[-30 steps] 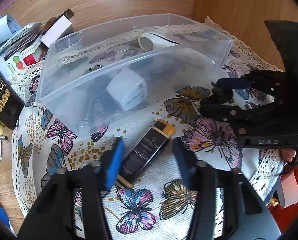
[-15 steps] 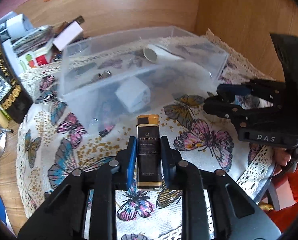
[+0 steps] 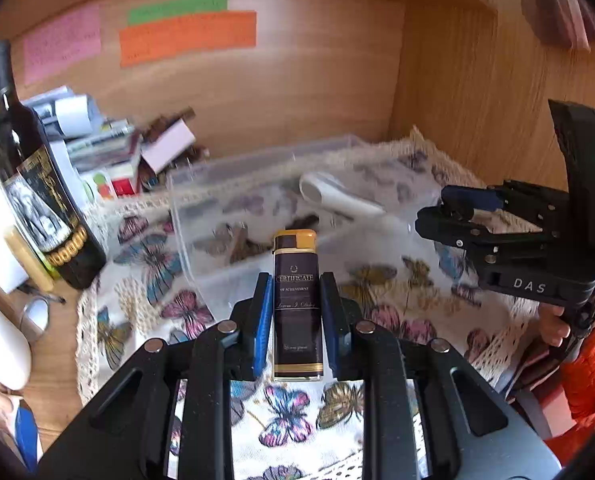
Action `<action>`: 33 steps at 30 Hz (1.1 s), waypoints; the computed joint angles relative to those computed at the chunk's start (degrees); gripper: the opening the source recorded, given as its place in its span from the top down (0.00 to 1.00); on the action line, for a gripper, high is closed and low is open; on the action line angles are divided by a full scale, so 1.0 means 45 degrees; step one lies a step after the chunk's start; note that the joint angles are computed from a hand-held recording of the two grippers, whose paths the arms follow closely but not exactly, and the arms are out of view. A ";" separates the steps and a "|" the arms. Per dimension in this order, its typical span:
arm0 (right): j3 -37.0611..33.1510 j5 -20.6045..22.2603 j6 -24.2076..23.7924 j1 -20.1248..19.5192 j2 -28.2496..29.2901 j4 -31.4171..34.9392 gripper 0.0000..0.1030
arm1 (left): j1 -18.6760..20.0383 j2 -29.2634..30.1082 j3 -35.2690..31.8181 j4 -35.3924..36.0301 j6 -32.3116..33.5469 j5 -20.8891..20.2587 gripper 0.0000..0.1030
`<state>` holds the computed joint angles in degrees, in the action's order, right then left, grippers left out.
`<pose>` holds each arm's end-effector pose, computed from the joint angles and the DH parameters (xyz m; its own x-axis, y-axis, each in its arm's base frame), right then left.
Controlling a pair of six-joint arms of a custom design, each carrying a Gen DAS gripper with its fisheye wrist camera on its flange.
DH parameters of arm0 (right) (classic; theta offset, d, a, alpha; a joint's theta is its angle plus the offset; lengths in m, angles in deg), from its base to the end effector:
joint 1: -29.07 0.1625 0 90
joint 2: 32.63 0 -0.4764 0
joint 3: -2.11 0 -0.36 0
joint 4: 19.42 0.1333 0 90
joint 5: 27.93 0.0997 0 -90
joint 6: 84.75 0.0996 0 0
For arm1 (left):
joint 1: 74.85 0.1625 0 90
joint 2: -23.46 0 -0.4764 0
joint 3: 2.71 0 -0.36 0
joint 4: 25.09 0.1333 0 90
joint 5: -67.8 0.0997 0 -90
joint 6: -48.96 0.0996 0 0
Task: Organize rigid objects
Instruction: 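Place the tube and black part into the clear box while both tools open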
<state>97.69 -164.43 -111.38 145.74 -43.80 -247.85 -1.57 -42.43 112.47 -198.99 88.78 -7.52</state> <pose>0.3313 -0.5235 -0.0631 -0.6672 -0.0426 0.7437 -0.6295 0.5659 -0.5324 -0.0111 -0.5879 0.3018 -0.5918 0.6126 -0.5239 0.8017 0.5155 -0.3027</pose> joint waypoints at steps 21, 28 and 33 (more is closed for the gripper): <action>-0.2093 0.1091 -0.0984 -0.0280 0.0047 0.0900 0.50 | -0.0582 0.1413 -0.1819 -0.0646 -0.1002 0.0250 0.78; -0.2839 0.0870 -0.0034 -0.0838 0.0330 0.2988 0.50 | -0.0176 0.2137 -0.2737 0.0154 -0.1388 0.0849 0.78; -0.2935 0.0904 0.0567 -0.1069 0.0361 0.3906 0.50 | 0.0041 0.2564 -0.3032 0.0400 -0.1474 0.1218 0.78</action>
